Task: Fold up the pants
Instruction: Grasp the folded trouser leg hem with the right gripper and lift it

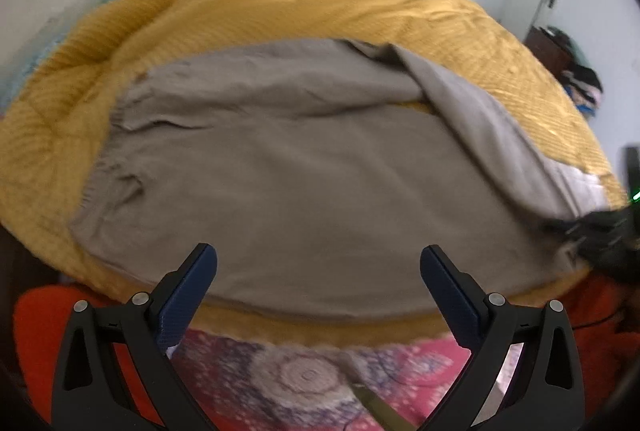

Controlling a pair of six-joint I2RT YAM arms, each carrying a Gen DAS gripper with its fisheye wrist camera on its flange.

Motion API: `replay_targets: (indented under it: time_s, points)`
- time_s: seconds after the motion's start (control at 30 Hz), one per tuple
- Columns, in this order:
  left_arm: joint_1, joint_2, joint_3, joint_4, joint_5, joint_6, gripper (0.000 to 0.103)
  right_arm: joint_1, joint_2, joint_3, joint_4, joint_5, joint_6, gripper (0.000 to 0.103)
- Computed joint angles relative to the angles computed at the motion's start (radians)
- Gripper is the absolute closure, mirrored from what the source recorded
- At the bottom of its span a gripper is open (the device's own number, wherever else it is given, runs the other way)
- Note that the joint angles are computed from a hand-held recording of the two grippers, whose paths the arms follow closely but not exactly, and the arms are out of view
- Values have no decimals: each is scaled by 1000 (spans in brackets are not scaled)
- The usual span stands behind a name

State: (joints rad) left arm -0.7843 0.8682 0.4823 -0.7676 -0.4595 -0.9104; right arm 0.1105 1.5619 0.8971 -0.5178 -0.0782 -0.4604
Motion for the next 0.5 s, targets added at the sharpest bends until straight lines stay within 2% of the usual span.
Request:
replay_targets:
  time_s: [0.17,0.27,0.37,0.5]
  points:
    - [82,6,-42,57,69,38,1,-90,-123,209,-18,-54,75,100]
    - [83,81,-34,108,77,45,1,-44,-112,276,-48,-36,13,100]
    - [75,110,-32,125,56,56,1,55,-139,176,-107,-9,-110,100]
    - [82,150,-37,145,64,76,1,206,-225,-99,-119,51,-243,100]
